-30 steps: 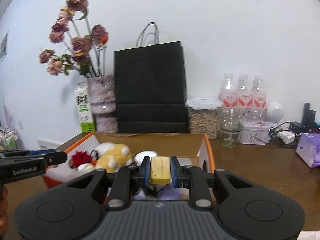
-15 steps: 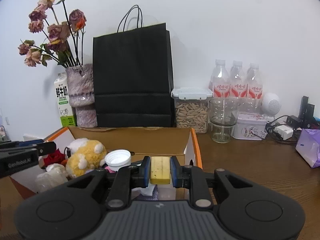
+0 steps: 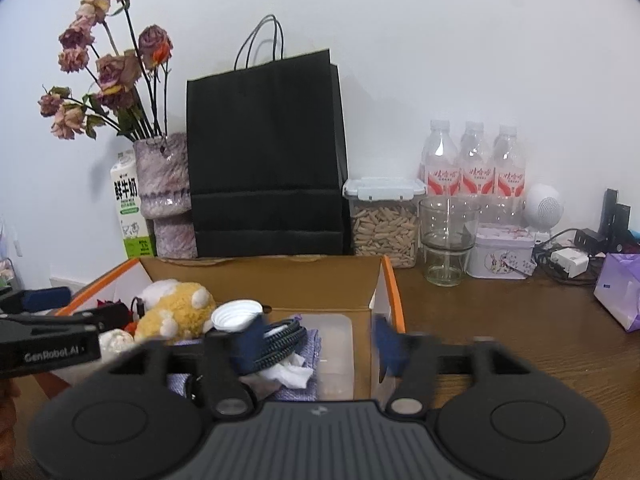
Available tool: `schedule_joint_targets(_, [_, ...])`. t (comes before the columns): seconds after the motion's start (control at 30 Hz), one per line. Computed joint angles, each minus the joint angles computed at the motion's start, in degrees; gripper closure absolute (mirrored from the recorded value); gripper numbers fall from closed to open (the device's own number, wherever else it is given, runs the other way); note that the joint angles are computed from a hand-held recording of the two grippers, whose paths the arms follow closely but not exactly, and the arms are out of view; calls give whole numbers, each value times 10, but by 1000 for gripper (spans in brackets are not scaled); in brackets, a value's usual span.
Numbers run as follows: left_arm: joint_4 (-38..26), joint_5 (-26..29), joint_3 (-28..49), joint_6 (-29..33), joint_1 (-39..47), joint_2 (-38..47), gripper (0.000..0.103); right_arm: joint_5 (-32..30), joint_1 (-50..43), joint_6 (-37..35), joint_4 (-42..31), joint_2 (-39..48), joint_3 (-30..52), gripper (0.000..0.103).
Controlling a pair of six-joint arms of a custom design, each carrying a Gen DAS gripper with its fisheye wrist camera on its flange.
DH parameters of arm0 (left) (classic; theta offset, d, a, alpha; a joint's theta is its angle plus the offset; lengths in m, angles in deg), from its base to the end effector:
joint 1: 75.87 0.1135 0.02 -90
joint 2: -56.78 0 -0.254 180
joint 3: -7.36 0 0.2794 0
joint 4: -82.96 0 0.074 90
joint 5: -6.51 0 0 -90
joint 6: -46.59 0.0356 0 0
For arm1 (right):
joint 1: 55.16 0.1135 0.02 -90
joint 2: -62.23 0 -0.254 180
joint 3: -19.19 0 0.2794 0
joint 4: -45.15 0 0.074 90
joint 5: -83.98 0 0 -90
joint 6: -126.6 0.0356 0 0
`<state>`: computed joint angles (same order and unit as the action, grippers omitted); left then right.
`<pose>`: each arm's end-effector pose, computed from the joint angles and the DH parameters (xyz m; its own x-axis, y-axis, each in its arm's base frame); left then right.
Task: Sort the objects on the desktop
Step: 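Carry the white case and yellow block into the box and release both, then withdraw both grippers from the box toward the white caps on the table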
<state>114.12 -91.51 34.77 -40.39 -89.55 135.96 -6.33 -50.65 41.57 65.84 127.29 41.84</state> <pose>0.2416 -0.0537 0.1050 -0.3359 0.1354 -0.9321 0.1252 0.9872 0.0984 0.2203 0.0176 0.1148 -0.3748 0.0573 -0.9253 -0.0514 0.9953 0.0825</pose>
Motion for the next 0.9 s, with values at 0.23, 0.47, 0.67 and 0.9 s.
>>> schedule_joint_targets(0.23, [7,-12,-8,0,-8,-7,0,23,18,-9,9,-17,-13,0])
schedule_joint_targets(0.47, [15,-14,-11,-5,-7,-4,0,22,18,-8,10,-17,-18,0])
schedule_joint_targets(0.67, [19,-13,-14,-4,-8,-4,0,34,33,-22,25,-10,-25,0])
schedule_joint_targets(0.9, [52,-16,-36,-18,-14,-7,0,39,46,-25,20,-35,-42,0])
